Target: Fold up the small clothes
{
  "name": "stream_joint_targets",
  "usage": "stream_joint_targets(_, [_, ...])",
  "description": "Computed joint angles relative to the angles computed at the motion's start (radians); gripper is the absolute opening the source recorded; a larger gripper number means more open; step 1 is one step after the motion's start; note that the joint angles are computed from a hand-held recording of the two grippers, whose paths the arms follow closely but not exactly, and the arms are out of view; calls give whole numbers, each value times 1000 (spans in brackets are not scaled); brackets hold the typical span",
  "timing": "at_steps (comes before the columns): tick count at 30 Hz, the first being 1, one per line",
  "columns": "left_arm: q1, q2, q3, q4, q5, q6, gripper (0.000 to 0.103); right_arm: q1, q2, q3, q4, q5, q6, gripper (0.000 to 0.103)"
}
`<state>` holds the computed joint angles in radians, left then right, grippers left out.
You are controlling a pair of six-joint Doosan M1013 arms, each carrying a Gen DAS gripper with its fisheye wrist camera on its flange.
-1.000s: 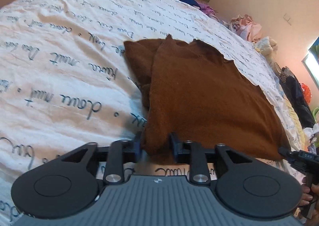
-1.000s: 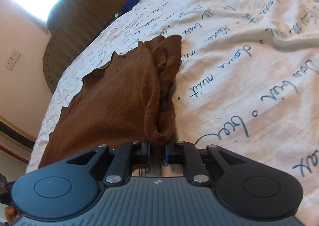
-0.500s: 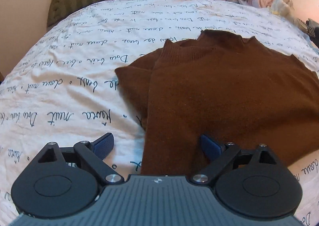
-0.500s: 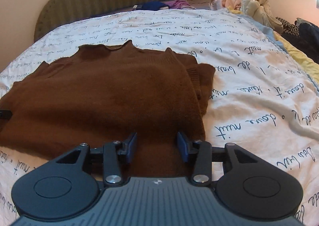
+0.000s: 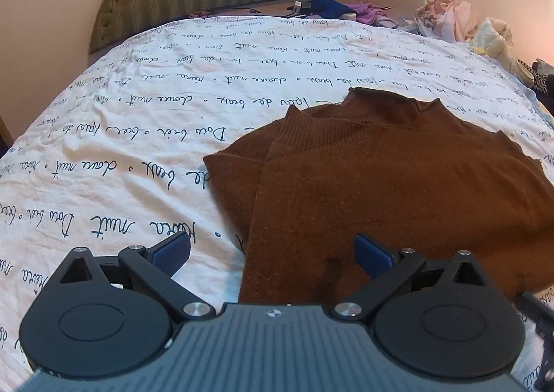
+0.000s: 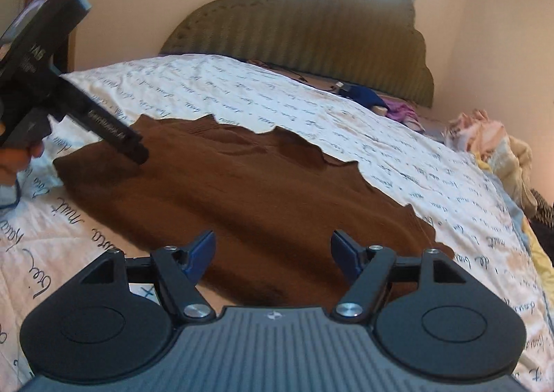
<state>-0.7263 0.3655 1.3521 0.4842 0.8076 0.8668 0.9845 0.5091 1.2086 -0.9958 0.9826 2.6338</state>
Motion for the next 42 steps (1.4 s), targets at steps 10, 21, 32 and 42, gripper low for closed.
stream_joint_targets(10, [32,17,-33,-66,-7,66,103,25,73,-90,-9,-1,-188,73])
stream_joint_targets(21, [204,65,-85,-730,-44,316,103,45,163,-209,37,-8,-393,73])
stream_joint_targets(32, [276,169,-166,-1177,-18,562,102,56,300,-385,-93,68,-411,73])
stream_joint_targets(42, [238,256,-333,-947,37,424,90,49,340,-435,-138,39,-393,55])
